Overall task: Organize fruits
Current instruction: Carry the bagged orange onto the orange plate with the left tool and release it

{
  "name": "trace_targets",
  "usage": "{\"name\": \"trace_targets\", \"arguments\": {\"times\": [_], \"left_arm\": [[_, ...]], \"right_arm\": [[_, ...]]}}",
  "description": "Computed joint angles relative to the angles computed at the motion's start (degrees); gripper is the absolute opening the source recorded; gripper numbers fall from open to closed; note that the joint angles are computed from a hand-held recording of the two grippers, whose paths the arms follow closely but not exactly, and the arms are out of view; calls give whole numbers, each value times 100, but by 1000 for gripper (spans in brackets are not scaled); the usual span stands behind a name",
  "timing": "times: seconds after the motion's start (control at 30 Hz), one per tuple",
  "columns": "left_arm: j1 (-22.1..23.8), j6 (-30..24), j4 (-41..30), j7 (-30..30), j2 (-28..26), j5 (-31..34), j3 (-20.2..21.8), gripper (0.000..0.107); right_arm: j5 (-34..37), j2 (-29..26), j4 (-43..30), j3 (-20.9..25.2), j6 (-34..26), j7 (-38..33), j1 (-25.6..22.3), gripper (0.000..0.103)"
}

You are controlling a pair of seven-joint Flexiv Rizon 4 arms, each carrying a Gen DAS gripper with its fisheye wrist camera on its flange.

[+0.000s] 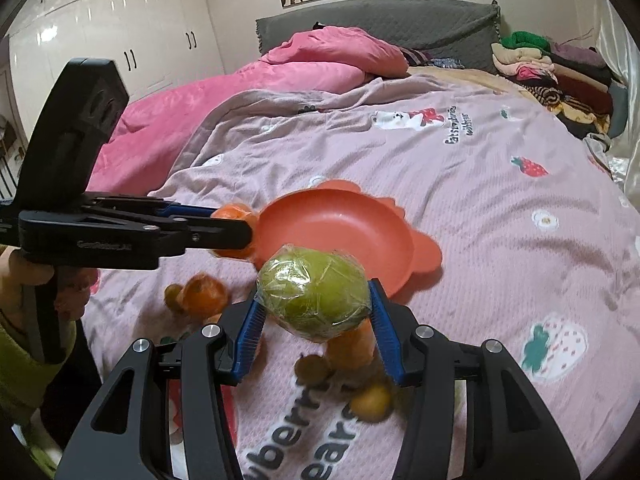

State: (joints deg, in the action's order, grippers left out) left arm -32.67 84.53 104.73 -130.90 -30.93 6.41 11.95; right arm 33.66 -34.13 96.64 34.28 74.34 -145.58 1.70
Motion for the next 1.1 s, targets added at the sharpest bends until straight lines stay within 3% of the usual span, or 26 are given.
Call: {"name": "trace_targets", "arguments": {"times": [0.5, 1.1], "left_arm": [[574, -537, -562, 524, -379, -243, -447, 31], [604, -831, -842, 524, -571, -222, -441, 31]], "right_arm": [[-805, -405, -380, -328, -14, 655, 372, 49], [-1746, -660, -464, -490, -58, 1251, 584, 49]]}}
